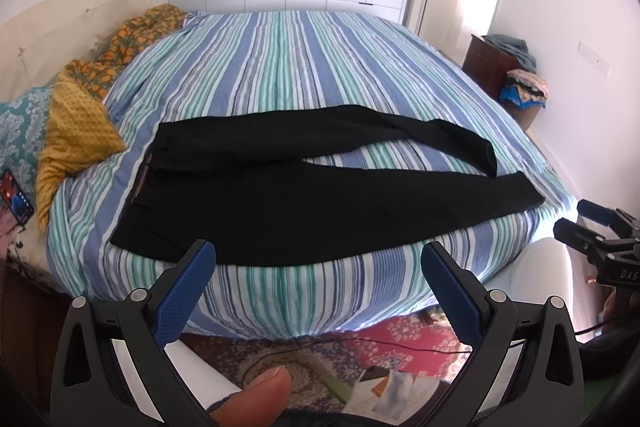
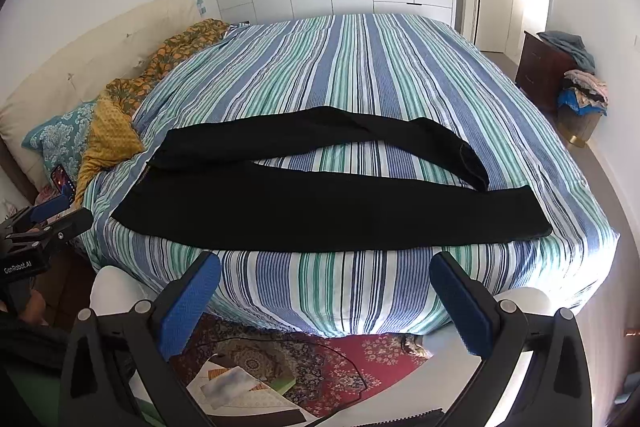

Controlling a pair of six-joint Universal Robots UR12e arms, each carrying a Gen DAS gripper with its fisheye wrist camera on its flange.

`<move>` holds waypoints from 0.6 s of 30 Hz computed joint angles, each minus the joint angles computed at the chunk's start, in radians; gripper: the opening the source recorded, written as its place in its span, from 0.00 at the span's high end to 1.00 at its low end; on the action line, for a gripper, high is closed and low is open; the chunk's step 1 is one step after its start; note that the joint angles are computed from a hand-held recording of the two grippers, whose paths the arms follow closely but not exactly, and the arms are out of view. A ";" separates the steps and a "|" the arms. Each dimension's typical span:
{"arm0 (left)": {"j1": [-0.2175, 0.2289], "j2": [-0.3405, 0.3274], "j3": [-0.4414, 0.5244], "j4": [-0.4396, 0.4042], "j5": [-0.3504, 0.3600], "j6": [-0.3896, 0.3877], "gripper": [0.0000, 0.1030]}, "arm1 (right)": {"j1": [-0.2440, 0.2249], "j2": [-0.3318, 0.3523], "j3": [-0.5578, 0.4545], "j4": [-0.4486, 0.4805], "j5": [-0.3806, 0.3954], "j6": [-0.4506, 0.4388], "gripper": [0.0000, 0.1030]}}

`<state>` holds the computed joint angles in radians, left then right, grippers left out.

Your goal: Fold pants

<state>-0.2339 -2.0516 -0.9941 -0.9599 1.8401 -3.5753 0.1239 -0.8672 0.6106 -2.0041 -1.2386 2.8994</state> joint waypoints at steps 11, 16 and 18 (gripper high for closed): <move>-0.010 -0.010 0.015 0.005 0.030 0.037 0.00 | 0.003 -0.009 0.022 -0.041 -0.016 -0.002 0.00; -0.012 -0.013 0.021 0.000 0.032 0.036 0.00 | 0.001 -0.007 0.021 -0.044 -0.017 0.003 0.00; -0.012 -0.013 0.021 -0.002 0.033 0.036 0.00 | 0.001 -0.007 0.022 -0.046 -0.016 0.003 0.00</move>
